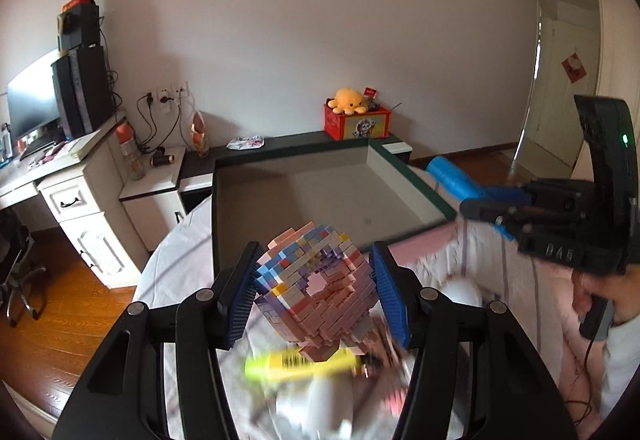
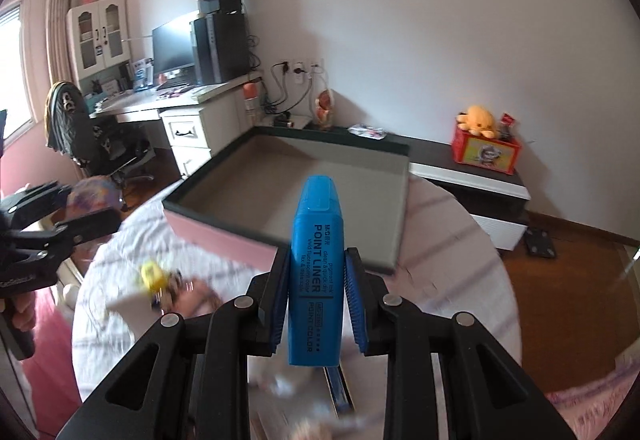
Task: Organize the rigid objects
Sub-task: 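Carry both items into the pink box and open both tools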
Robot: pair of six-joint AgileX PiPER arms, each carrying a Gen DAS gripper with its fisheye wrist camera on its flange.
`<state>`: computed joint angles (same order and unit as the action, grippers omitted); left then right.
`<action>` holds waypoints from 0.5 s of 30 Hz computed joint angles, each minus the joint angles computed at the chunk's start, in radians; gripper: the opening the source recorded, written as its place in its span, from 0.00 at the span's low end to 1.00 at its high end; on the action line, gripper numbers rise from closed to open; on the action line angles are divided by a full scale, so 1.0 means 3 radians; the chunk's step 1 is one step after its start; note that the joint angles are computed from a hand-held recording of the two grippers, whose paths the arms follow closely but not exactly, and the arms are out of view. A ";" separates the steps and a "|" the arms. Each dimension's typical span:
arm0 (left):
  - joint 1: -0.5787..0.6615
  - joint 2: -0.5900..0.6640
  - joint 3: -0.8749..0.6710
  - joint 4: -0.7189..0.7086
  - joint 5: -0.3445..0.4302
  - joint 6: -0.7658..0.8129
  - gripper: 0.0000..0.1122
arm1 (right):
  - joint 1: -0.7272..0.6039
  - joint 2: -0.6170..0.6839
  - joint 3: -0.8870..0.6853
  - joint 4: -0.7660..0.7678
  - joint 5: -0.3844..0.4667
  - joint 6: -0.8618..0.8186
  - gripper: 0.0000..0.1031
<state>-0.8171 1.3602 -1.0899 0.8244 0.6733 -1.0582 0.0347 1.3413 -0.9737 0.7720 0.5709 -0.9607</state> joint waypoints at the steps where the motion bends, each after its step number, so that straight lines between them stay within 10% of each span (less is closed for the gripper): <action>1: 0.0112 0.0138 -0.0156 -0.0127 -0.0031 0.0210 0.50 | 0.0086 0.0117 -0.0123 -0.0083 -0.0032 0.0104 0.26; 15: 0.1092 0.1460 -0.1240 -0.1773 -0.0227 0.1920 0.50 | 0.0709 0.1767 -0.1795 -0.1057 0.0300 0.1255 0.26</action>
<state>-0.4894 1.7982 -1.4620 0.2926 0.6054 -0.4822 0.2473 1.8715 -1.5121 0.4548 0.6610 -0.5841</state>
